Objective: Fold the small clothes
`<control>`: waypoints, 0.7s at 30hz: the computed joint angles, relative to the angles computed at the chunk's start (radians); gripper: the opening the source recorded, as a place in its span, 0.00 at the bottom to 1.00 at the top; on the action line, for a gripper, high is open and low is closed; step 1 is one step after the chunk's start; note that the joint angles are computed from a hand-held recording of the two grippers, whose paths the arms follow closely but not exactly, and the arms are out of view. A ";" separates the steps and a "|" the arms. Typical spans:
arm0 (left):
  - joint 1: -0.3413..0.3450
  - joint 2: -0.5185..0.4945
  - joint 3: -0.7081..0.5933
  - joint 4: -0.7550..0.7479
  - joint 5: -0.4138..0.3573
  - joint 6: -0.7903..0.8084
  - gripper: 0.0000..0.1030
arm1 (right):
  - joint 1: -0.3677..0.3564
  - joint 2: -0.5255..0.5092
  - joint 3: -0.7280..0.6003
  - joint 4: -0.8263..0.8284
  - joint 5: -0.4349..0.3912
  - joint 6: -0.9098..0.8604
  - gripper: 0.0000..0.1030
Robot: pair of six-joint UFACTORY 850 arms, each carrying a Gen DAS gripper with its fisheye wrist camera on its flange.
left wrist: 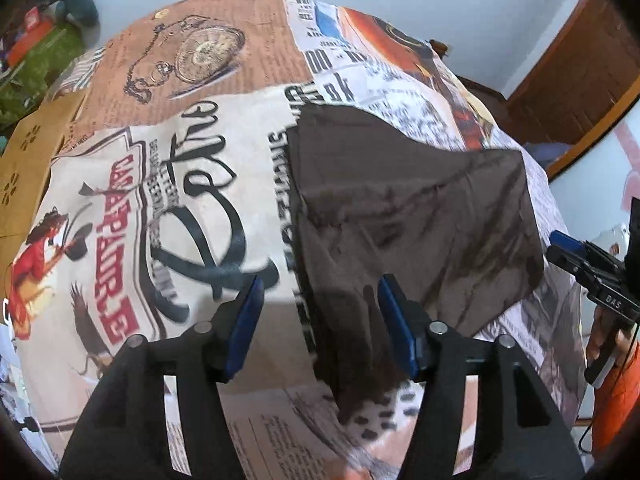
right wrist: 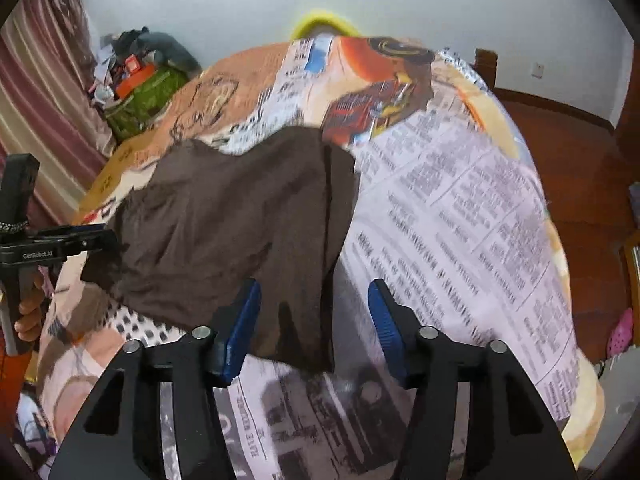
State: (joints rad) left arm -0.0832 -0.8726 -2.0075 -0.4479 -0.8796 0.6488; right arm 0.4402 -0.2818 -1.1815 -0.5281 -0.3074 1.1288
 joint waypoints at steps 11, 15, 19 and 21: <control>-0.009 -0.252 -0.365 -0.026 -0.193 -0.106 0.58 | -0.051 -0.098 -0.090 0.142 0.047 -0.103 0.51; -0.019 -0.265 -0.384 -0.048 -0.179 -0.067 0.58 | -0.066 -0.118 -0.103 0.289 0.090 -0.241 0.52; -0.024 -0.299 -0.437 -0.078 -0.193 -0.064 0.54 | -0.069 -0.138 -0.119 0.379 0.109 -0.345 0.53; -0.026 -0.301 -0.438 -0.090 -0.185 -0.060 0.45 | -0.064 -0.145 -0.126 0.326 0.105 -0.306 0.45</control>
State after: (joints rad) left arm -0.1096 -1.1738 -2.4455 -0.5377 -1.0642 0.5893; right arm 0.3766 -0.4265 -1.3075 -0.2024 -0.2025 0.8229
